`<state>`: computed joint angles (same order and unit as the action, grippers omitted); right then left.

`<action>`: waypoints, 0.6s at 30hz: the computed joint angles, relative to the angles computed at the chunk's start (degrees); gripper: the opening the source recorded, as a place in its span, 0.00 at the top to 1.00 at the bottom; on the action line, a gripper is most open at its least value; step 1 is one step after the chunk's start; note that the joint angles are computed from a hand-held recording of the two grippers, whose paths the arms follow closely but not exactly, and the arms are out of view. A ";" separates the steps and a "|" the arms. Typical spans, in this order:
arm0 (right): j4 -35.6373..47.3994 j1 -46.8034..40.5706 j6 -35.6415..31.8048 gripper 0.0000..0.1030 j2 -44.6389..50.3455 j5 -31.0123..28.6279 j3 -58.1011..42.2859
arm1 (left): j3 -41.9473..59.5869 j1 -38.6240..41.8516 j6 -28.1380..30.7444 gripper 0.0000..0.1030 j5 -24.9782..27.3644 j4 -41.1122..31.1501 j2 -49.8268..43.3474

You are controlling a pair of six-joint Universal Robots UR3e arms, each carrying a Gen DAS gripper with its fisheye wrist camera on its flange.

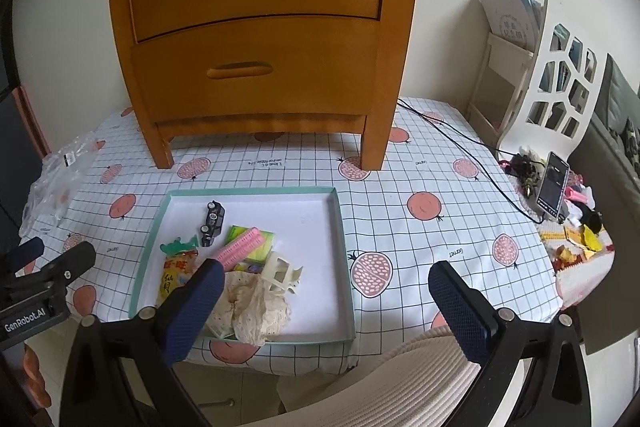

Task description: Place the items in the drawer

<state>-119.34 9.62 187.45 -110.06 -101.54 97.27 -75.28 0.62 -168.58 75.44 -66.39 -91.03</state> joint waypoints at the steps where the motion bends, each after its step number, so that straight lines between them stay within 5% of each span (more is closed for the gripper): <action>1: 0.13 -0.02 0.07 0.00 0.07 0.02 -0.06 | 0.09 -0.09 -0.11 0.00 0.18 -0.08 -0.06; 18: 1.63 -2.79 -1.21 0.00 1.03 3.41 -1.06 | 5.70 -0.13 -1.32 0.00 -0.13 -3.17 -4.63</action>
